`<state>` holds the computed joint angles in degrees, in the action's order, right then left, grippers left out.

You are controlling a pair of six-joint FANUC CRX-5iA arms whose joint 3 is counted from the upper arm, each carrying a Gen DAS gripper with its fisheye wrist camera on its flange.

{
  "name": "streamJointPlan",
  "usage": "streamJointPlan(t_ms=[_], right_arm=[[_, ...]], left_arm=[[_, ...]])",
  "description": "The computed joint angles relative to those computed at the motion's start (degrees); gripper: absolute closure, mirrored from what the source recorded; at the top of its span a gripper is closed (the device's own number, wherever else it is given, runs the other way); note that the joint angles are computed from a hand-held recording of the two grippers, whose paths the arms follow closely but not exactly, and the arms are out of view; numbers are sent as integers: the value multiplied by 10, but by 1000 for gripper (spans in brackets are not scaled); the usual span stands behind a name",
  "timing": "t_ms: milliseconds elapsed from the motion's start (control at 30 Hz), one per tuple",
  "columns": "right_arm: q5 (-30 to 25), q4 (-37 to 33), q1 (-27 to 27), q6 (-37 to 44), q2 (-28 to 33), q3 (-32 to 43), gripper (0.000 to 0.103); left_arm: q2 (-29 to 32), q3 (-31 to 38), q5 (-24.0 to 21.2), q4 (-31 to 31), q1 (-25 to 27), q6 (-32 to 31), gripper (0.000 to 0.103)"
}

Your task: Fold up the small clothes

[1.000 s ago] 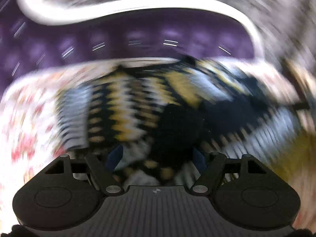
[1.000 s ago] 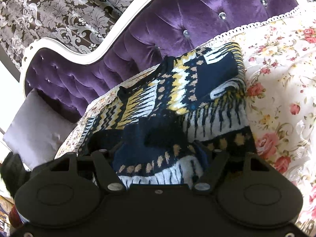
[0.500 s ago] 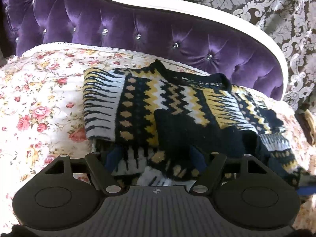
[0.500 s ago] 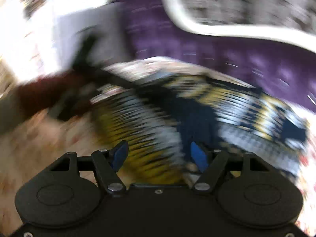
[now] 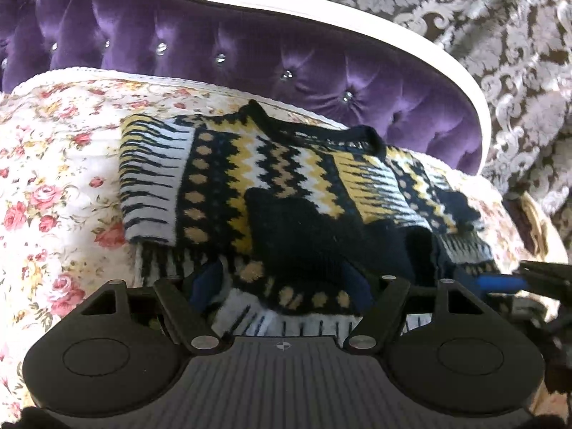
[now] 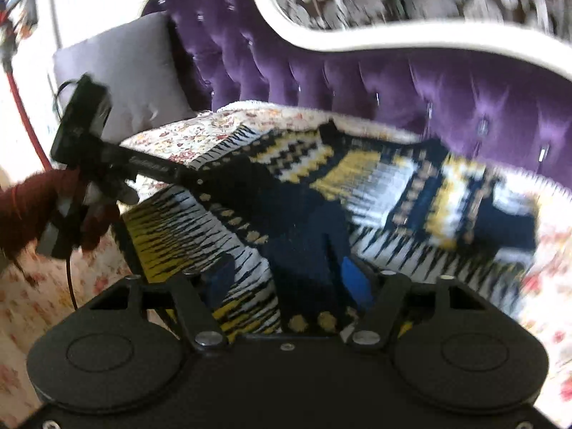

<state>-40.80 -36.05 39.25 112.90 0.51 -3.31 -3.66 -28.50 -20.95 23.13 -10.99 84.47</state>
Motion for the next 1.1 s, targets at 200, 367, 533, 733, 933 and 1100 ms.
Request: streamJointPlan(t_ms=[200, 367, 533, 733, 933, 1100], right_arm=[[-34, -55, -28, -12, 24, 20, 68], [41, -4, -2, -30, -15, -24, 80], [190, 263, 53, -336, -33, -122, 80], [150, 211, 28, -310, -1, -93, 73], [107, 56, -22, -211, 8, -62, 62], [55, -57, -64, -110, 20, -32, 39]], left_arm=[[3, -2, 2, 10, -1, -17, 32], [3, -4, 8, 10, -1, -11, 32], [5, -3, 13, 3, -4, -11, 32], [7, 0, 18, -11, -9, -5, 32], [7, -19, 41, 33, -11, -37, 32], [10, 3, 35, -47, -14, 27, 52]])
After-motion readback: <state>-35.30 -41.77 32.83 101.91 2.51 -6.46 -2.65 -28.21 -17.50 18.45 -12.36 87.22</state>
